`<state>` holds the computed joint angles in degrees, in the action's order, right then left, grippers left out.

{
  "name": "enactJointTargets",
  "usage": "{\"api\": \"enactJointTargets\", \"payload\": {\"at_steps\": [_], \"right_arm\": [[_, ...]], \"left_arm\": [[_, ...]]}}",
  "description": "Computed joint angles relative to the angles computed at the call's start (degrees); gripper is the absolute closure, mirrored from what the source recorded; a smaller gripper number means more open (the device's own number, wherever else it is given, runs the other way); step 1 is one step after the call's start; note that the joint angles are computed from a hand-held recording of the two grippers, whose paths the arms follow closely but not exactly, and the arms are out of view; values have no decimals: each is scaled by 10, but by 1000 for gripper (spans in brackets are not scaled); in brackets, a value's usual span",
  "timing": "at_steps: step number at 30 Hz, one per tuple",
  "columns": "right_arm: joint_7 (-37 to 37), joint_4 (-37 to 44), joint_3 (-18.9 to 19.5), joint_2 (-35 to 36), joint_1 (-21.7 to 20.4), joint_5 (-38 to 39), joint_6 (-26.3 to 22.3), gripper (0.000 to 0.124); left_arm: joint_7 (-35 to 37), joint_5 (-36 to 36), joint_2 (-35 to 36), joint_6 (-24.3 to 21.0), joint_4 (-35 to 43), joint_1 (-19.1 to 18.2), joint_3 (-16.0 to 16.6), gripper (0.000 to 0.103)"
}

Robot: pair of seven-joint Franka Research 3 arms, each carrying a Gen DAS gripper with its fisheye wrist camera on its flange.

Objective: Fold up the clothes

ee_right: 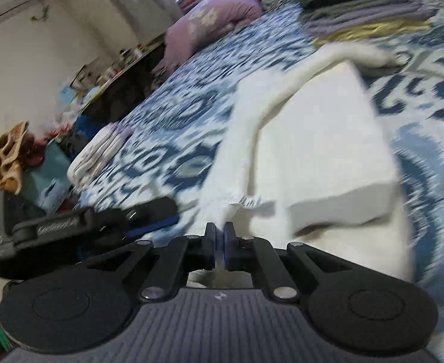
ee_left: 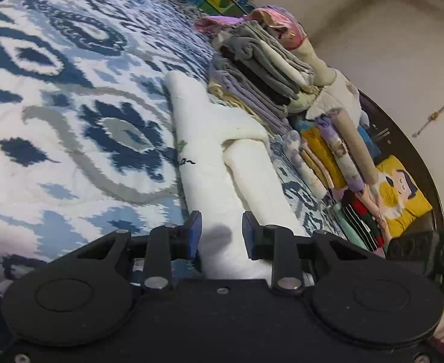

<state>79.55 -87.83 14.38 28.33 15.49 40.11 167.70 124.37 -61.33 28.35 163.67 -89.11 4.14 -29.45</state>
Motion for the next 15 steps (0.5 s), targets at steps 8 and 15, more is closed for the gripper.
{"api": "enactJointTargets", "payload": {"at_steps": [8, 15], "right_arm": [[18, 6, -41, 11, 29, -65, -42, 117], [5, -29, -31, -2, 27, -83, -2, 118]], "left_arm": [[38, 8, 14, 4, 22, -4, -9, 76], [-19, 137, 28, -13, 36, -38, 27, 76]]}}
